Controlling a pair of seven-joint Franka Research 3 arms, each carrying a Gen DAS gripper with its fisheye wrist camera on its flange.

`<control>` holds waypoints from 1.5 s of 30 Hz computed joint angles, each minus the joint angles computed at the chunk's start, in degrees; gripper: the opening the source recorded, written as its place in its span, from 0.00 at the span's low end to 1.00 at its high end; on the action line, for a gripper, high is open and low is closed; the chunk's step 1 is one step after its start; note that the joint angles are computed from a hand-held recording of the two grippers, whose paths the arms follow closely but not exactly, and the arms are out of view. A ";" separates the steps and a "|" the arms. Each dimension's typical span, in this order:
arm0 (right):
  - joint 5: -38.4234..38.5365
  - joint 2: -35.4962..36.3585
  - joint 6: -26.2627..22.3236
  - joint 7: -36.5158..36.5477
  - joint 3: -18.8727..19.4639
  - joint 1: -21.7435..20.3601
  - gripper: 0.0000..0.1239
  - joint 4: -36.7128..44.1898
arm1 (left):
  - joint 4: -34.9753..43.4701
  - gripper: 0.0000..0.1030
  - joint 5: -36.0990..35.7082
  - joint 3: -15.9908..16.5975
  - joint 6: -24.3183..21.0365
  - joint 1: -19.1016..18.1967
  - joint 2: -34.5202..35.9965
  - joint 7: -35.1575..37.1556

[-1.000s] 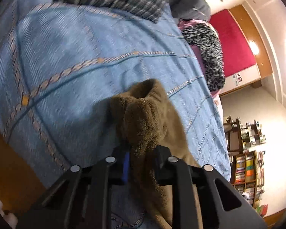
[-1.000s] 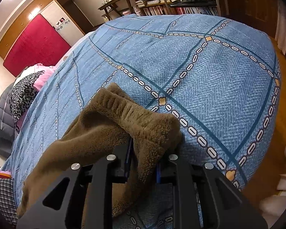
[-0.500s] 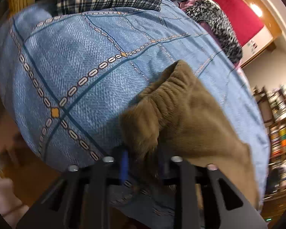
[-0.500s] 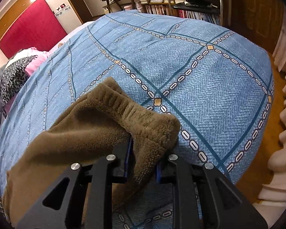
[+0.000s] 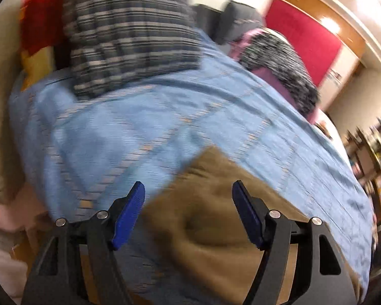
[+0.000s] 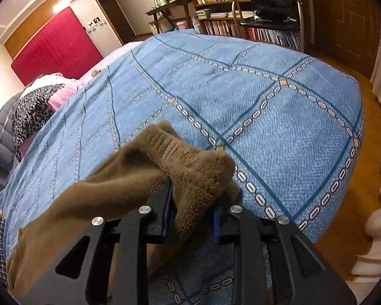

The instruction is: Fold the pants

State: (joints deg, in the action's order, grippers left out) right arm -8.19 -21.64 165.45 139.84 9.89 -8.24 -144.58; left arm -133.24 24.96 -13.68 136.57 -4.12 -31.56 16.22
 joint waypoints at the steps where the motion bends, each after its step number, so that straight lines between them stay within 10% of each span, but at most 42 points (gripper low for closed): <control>1: -0.22 -0.25 -0.12 0.66 0.20 -0.55 0.28 -0.14 | 2.12 0.69 -0.51 -0.12 2.12 -1.04 3.09 1.30; 5: -2.41 -2.23 -0.81 3.27 1.72 -3.07 0.45 -1.63 | 10.98 0.69 -2.37 -0.80 7.35 -4.56 15.01 7.15; 18: 0.01 -4.75 5.25 -1.30 0.74 -3.38 0.48 -3.80 | 40.82 0.69 -8.08 -2.92 7.59 -16.74 46.52 26.02; 24: 6.38 5.20 7.08 -15.47 -5.54 4.27 0.48 5.25 | 50.46 0.69 -8.15 -1.33 2.39 -20.40 53.92 27.78; 29: 11.57 15.31 -3.93 -25.82 -9.26 9.60 0.44 15.39 | 55.06 0.69 -7.74 -0.05 0.60 -22.00 57.69 27.23; 33: 5.08 15.36 -1.71 -22.37 -9.33 9.74 0.20 15.11 | 57.18 0.69 -7.63 0.53 -0.91 -22.60 59.52 27.01; 39: -7.42 14.91 4.50 -10.34 -6.32 5.18 0.19 14.68 | 57.56 0.69 -6.02 1.78 -0.43 -23.32 60.64 25.09; 45: 2.54 20.19 6.10 -17.92 -10.15 8.87 0.24 16.29 | 56.72 0.70 -4.60 2.19 0.56 -23.55 61.00 23.56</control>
State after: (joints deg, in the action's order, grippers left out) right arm -5.65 -1.45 171.56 121.92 -0.26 0.63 -128.29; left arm -76.52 20.35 -11.49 137.13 -27.68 29.44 39.77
